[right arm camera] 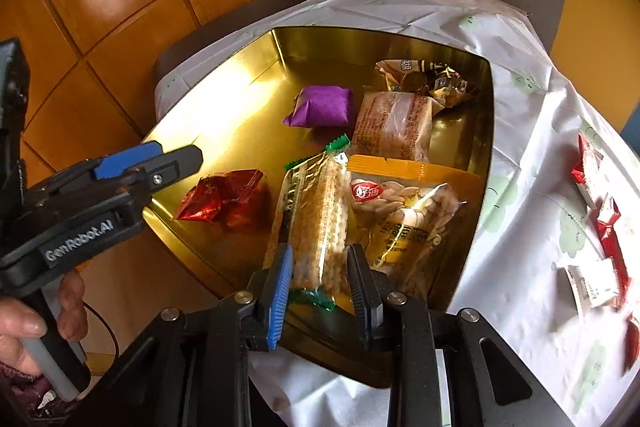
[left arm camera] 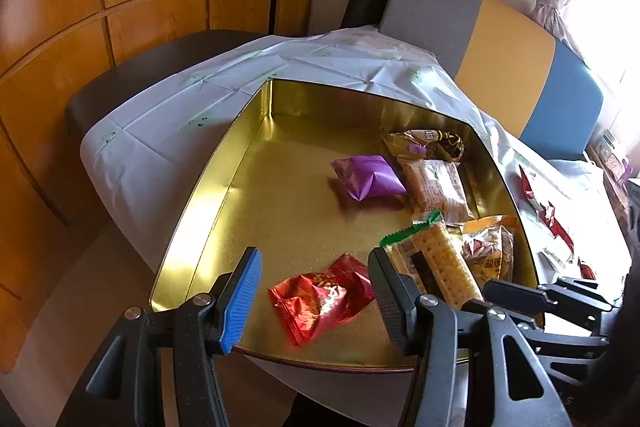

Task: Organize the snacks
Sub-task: 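Carry the cracker pack into the gold tray and open the right gripper, then move both grippers back over the remaining red snacks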

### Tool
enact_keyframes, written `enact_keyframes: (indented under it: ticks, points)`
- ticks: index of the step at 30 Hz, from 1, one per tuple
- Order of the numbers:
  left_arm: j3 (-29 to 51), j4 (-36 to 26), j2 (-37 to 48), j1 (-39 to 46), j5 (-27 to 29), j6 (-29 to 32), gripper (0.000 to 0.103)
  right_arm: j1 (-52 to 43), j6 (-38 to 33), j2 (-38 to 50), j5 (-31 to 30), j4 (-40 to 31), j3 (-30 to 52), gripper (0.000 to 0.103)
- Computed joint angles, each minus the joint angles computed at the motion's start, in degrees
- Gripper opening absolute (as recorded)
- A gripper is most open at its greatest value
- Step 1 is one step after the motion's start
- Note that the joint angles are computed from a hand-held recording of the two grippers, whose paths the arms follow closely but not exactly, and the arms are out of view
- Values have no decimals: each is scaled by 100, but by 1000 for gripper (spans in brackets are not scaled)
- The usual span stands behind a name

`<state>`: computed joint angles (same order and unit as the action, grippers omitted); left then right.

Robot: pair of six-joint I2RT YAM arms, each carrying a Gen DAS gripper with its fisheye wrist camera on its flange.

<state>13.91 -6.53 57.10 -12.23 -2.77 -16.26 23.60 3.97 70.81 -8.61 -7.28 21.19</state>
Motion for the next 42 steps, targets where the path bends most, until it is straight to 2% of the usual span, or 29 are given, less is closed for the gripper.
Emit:
enact_keyframes:
  ticks: [11,18,22,28,36,42]
  points:
    - [12,-117,-159,-303,-190,-68,56,76,11,-1189,339,-492,-312,43]
    - [34,-209,-260,-451,-283,-89,56,-529,-204,-2079,96,-1009,-379,62]
    - [39,-251,-292,-572,-367,-126,56,-1335,-460,-2601,-271,-1397,-391,73]
    - [53,-291,-315,-819,-512,-196,56,-2939,-1337,-2817,-879,-1964,-317,78]
    - [127,-352,-285,-1221,-749,-284,56,-5276,-2942,-2224,-1628,-2282,-159,79]
    - [172,-349,-212,-1538,-920,-319,56,-6644,-4056,-1501,-1796,-2287,137,83]
